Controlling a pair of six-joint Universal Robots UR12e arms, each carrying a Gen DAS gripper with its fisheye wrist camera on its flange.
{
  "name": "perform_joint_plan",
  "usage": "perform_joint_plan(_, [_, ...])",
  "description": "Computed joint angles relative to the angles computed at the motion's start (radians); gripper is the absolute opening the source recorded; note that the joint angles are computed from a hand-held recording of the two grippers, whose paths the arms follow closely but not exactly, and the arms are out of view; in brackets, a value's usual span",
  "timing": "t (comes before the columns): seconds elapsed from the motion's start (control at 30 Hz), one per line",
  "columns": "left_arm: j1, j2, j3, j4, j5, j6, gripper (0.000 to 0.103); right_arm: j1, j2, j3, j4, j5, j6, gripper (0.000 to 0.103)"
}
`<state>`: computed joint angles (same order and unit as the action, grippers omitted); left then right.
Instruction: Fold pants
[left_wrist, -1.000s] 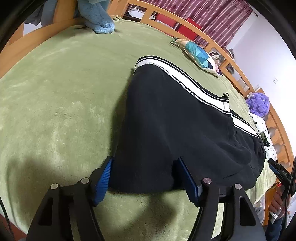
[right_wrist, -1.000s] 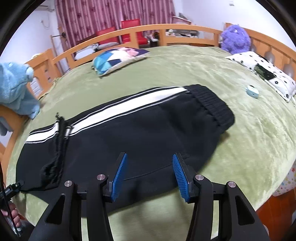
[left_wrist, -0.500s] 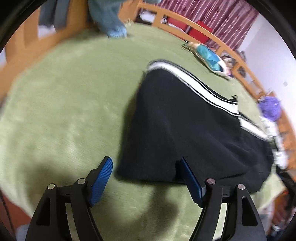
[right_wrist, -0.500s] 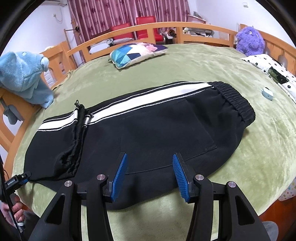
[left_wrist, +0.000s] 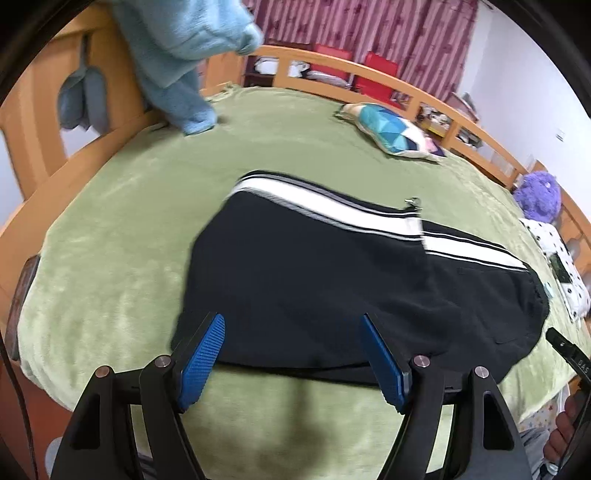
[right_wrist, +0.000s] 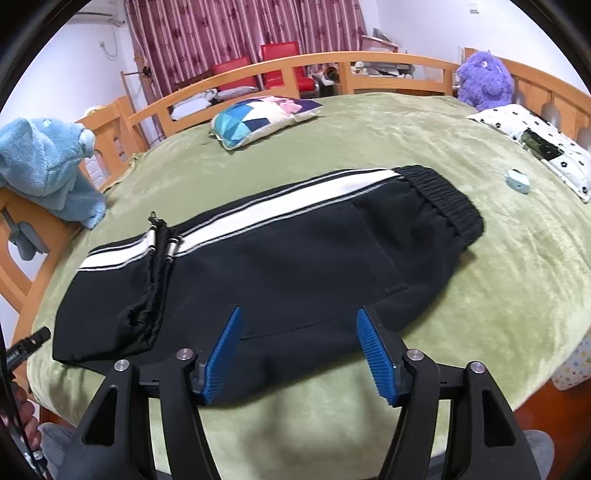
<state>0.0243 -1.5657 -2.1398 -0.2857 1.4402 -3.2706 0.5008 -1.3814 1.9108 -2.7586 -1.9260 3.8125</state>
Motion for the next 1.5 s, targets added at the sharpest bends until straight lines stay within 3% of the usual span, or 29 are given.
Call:
perform_joint_plan(0.23, [-0.055, -0.006, 0.027, 0.000, -0.065, -0.022, 0.073, 0.012, -0.036, 0.015, 0.076, -0.111, 0.009, 0.071])
perform_joint_plan(0.53, [-0.106, -0.025, 0.050, 0.035, -0.064, -0.101, 0.072, 0.016, -0.060, 0.051, 0.062, -0.193, -0.031, 0.074])
perform_joint_plan(0.97, [-0.121, -0.019, 0.040, 0.050, -0.006, -0.066, 0.072, 0.016, -0.033, 0.025, 0.063, -0.073, -0.048, 0.074])
perform_joint_plan(1.1, [-0.101, -0.013, 0.024, 0.051, -0.011, -0.024, 0.072, 0.012, -0.024, 0.023, 0.013, -0.011, -0.060, 0.077])
perform_joint_plan(1.2, [-0.072, -0.005, 0.006, 0.042, -0.009, 0.019, 0.072, 0.018, -0.013, 0.016, -0.004, -0.010, -0.059, 0.077])
perform_joint_plan(1.3, [-0.017, 0.010, -0.021, 0.023, -0.037, 0.037, 0.072, 0.018, 0.000, 0.004, -0.005, 0.011, -0.050, 0.077])
perform_joint_plan(1.43, [0.093, 0.029, -0.071, 0.032, -0.144, -0.017, 0.072, 0.010, 0.020, -0.010, -0.017, 0.076, -0.037, 0.073])
perform_joint_plan(1.5, [0.127, 0.031, -0.084, 0.026, -0.175, -0.031, 0.072, 0.006, 0.034, -0.024, -0.010, 0.115, -0.040, 0.071])
